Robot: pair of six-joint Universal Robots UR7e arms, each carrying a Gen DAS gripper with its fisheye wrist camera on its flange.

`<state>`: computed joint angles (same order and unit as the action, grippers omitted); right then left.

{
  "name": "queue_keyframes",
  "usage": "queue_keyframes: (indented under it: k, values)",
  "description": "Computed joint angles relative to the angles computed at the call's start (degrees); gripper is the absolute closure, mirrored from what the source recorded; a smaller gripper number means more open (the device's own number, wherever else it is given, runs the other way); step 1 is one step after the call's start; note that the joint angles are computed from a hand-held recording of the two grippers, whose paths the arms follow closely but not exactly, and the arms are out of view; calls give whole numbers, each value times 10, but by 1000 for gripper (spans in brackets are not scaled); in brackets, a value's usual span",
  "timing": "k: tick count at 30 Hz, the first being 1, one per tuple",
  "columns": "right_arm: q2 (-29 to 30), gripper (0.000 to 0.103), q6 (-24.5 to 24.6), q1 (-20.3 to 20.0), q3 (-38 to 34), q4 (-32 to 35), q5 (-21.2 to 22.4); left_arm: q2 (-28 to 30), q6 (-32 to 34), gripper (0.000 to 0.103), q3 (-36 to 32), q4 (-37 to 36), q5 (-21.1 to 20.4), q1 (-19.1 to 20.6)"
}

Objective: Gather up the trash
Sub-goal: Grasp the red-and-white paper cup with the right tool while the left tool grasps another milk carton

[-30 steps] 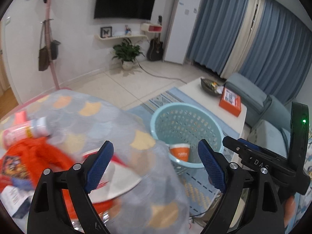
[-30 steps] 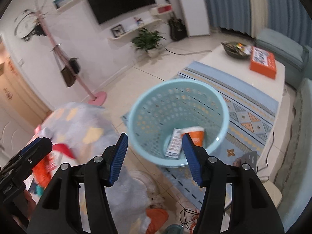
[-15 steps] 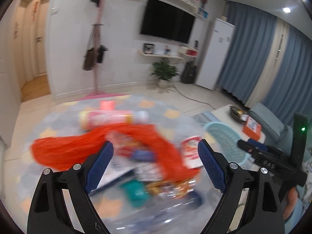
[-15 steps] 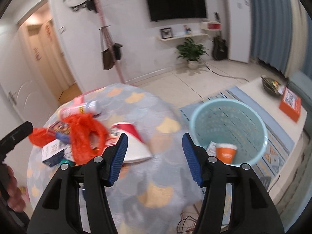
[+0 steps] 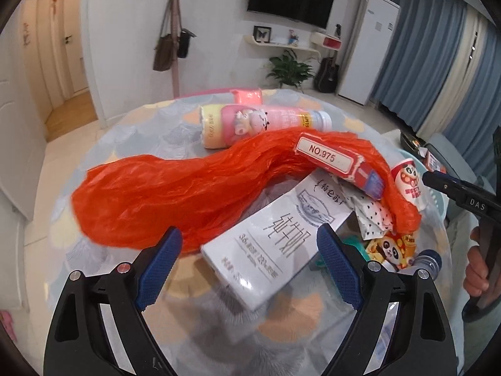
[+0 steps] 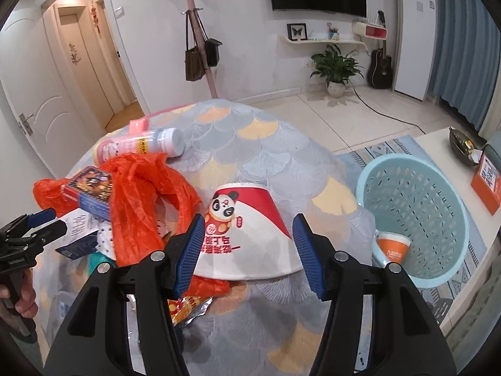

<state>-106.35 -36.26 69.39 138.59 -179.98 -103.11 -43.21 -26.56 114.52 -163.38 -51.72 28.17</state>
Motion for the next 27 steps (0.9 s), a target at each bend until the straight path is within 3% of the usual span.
queue_keyframes:
  k: [6, 10, 15, 27]
  values:
    - [17, 41, 1, -7, -13, 9, 2, 17, 34, 17, -17, 16, -24, 11]
    - [21, 36, 12, -19, -29, 47, 25, 8, 46, 17, -9, -5, -87, 30]
    - [34, 34, 24, -26, -44, 76, 39, 2, 41, 17, 2, -1, -117, 31]
    - [54, 29, 26, -24, -48, 65, 33, 36, 22, 18, -39, 64, -77, 12]
